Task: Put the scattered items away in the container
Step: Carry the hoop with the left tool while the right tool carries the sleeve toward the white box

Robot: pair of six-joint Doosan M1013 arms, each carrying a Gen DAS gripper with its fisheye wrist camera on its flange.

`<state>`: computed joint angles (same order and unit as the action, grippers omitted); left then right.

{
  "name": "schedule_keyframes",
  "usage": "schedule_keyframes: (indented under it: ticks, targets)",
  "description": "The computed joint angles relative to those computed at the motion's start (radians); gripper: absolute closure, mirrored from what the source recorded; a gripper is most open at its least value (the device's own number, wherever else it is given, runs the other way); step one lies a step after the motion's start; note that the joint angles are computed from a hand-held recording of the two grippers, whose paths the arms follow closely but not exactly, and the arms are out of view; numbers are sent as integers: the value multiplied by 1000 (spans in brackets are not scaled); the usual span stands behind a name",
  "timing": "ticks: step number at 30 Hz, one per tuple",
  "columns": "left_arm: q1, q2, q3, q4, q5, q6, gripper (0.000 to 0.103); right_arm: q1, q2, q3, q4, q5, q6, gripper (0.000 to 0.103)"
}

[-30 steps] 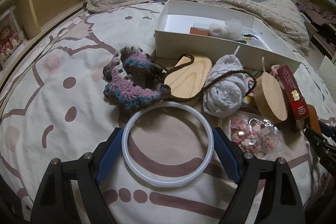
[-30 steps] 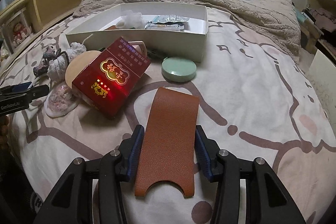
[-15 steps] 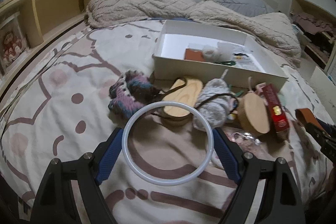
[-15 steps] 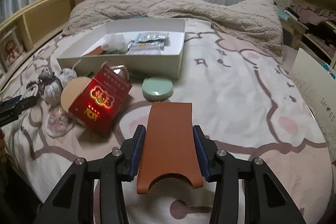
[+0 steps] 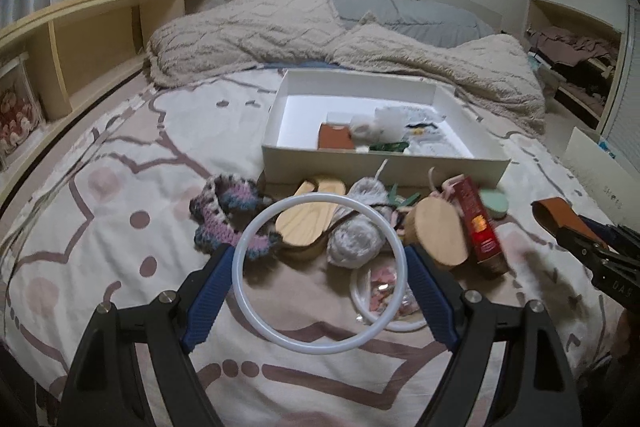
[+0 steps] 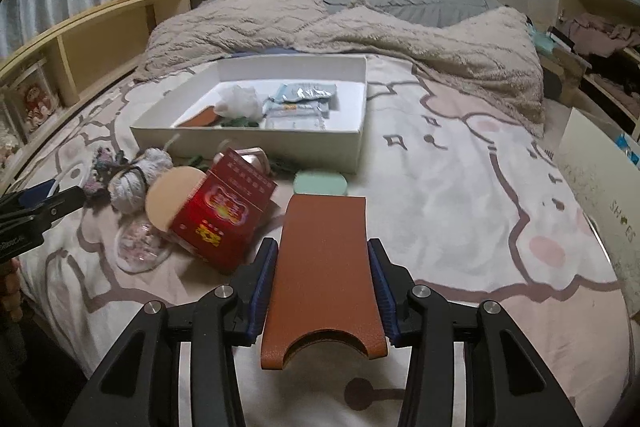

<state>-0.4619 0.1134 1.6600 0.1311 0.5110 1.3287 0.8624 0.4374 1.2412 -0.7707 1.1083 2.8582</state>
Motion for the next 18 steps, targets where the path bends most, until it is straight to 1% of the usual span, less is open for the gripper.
schedule_keyframes:
  ticks: [3, 11, 15, 18]
  targets:
    - [-5, -9, -3, -12, -14, 21, 18, 11, -3, -11, -37, -3, -8, 58]
    - [-8, -15, -44, -151, -16, 157, 18, 21, -3, -46, -68, -28, -40, 58]
    - [-6, 1, -82, -214, -2, 224, 18, 12, -5, -58, -67, -49, -38, 58]
    - [-4, 22, -118, -237, 10, 247, 18, 0, -5, -68, -56, -66, -36, 58]
